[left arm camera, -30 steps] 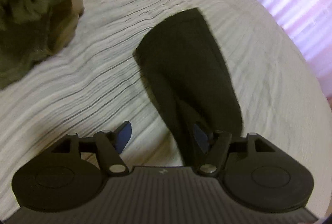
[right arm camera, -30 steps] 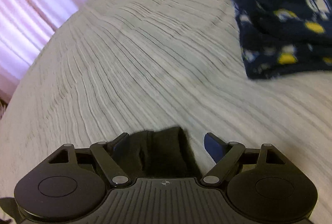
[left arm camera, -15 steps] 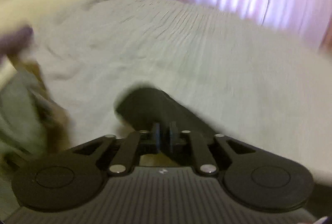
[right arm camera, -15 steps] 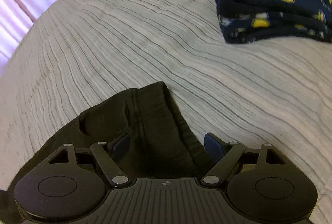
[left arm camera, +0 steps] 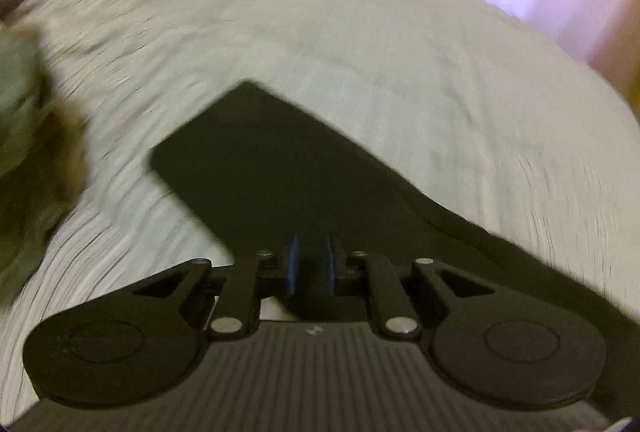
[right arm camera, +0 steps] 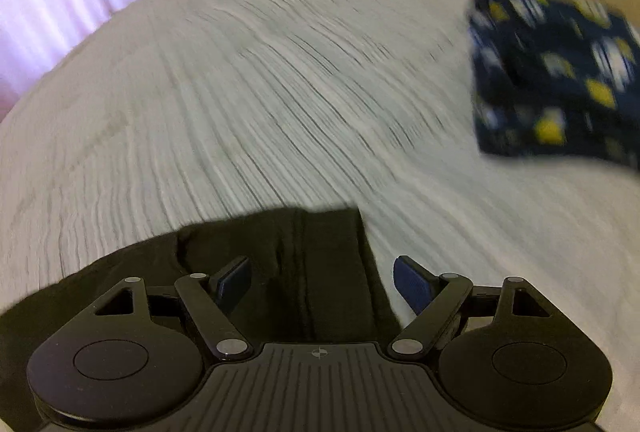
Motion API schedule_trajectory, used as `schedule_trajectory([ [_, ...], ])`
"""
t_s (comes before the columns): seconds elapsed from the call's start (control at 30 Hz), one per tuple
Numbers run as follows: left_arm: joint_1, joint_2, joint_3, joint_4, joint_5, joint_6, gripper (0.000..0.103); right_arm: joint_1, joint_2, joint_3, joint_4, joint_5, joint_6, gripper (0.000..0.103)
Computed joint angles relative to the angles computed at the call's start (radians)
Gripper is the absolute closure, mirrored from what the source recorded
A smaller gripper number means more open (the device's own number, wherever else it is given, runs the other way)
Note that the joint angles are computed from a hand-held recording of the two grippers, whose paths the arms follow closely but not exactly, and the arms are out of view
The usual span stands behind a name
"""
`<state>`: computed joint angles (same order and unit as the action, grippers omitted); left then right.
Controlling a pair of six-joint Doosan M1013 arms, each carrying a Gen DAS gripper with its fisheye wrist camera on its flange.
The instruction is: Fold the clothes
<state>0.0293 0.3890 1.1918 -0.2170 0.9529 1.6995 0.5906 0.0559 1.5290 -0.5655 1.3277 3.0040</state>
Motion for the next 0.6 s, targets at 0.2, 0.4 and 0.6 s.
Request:
schedule_trajectory([
  [0.2, -0.035, 0.038, -0.062, -0.083, 0.071, 0.249, 0.077, -0.034, 0.066, -0.067, 0.091, -0.185, -0.594, 0.022],
  [0.4, -0.045, 0.141, -0.210, -0.130, 0.206, 0.133, 0.065, -0.090, 0.177, -0.171, 0.364, -0.360, -1.058, 0.022],
  [0.6, -0.031, 0.176, -0.244, -0.188, 0.256, -0.001, 0.066, -0.118, 0.282, -0.267, 0.593, -0.338, -1.446, 0.050],
])
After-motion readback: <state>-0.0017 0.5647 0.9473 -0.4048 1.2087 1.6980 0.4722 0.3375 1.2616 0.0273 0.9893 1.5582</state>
